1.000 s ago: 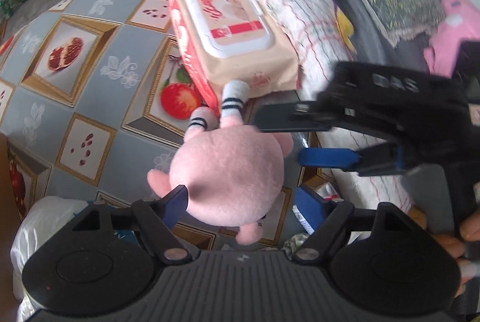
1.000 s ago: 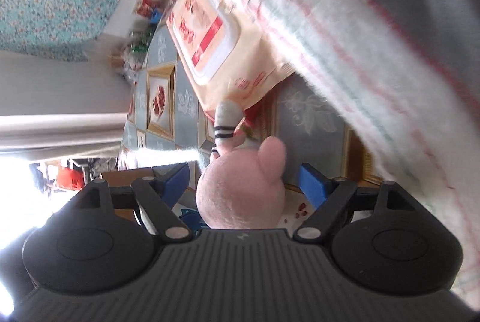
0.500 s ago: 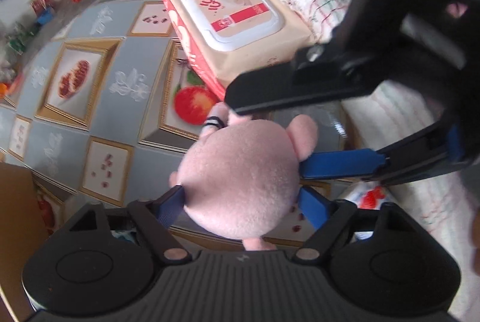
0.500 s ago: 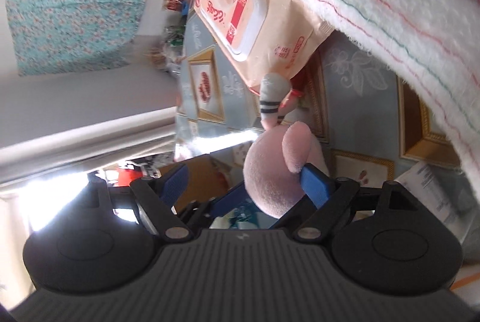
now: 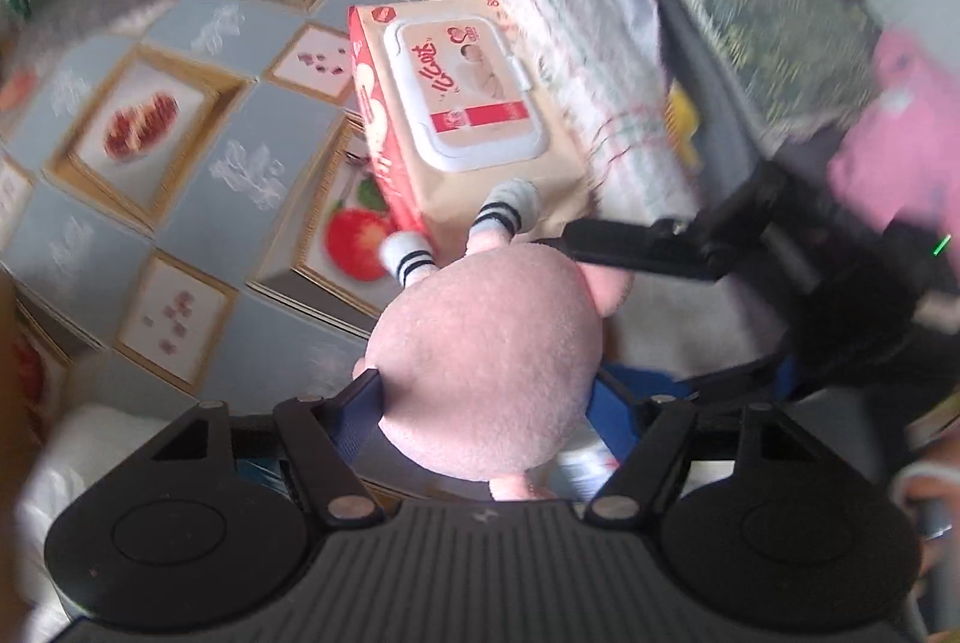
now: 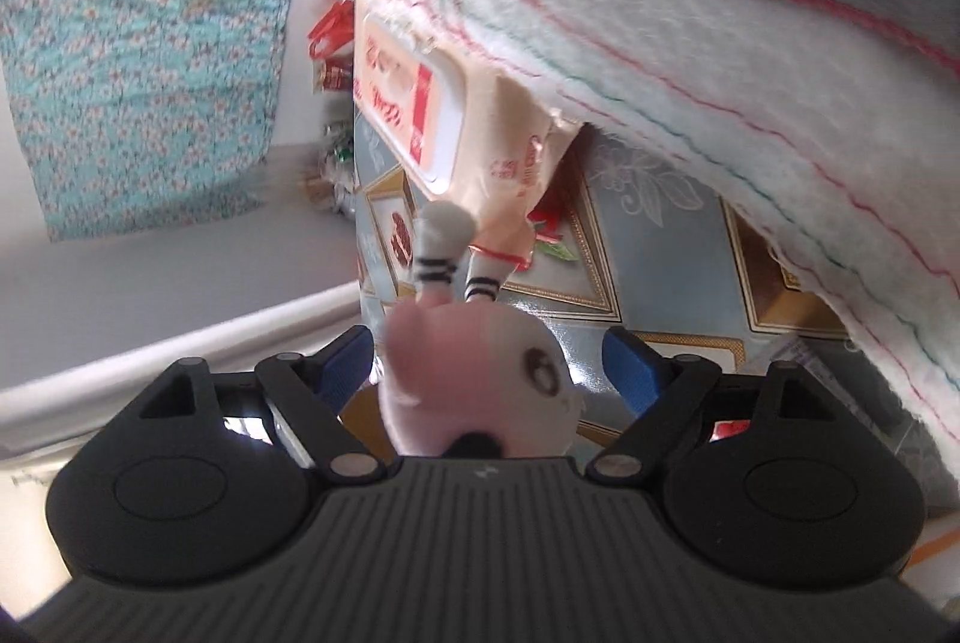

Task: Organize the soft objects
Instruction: 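Lift the plush toy with the right tool toward the cardboard box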

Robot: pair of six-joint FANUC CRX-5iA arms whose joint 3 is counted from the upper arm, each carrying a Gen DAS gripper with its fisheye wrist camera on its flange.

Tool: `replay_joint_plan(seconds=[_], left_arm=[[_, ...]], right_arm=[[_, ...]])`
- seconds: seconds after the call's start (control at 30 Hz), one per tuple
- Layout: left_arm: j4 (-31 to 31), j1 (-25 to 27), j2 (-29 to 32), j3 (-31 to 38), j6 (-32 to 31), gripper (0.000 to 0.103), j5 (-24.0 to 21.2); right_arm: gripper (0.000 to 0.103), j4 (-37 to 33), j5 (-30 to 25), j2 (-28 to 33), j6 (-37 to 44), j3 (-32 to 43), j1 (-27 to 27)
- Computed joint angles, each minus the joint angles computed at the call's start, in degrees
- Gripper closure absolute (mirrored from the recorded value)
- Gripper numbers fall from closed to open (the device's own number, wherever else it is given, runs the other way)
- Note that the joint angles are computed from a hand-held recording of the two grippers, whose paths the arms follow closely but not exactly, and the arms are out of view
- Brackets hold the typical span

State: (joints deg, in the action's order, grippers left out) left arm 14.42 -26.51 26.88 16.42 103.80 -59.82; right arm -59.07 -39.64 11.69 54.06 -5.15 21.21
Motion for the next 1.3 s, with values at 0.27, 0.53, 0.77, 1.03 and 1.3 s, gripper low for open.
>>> replay_joint_plan(seconds=[0.27, 0.53, 0.77, 1.03, 1.3], left_arm=[[18.9, 3.3, -5.5, -14.2, -7.4, 0.03, 9.6], [26.1, 5.7, -11.2, -21.0, -13.5, 0.029, 10.8], [25.5, 9.2, -19.4, -26.3, -13.9, 0.029, 10.2], [21.5, 19.2, -33.5, -33.5, -11.1, 0.028, 7.4], [18.5, 36.9, -46.4, -40.5, -11.3, 0.026, -0.4]], right_arm=[[0.013, -9.4, 1.1, -0.8, 5.3, -1.8, -1.8], [0.016, -14.1, 1.0, -3.1, 9.4, -1.9, -1.3], [0.021, -9.5, 1.7, -3.8, 8.3, 2.7, 3.7], [0.021, -6.7, 0.0, 4.0, 6.3, 17.1, 11.9], [0.022, -3.1, -4.4, 18.9, -1.1, 38.7, 21.2]])
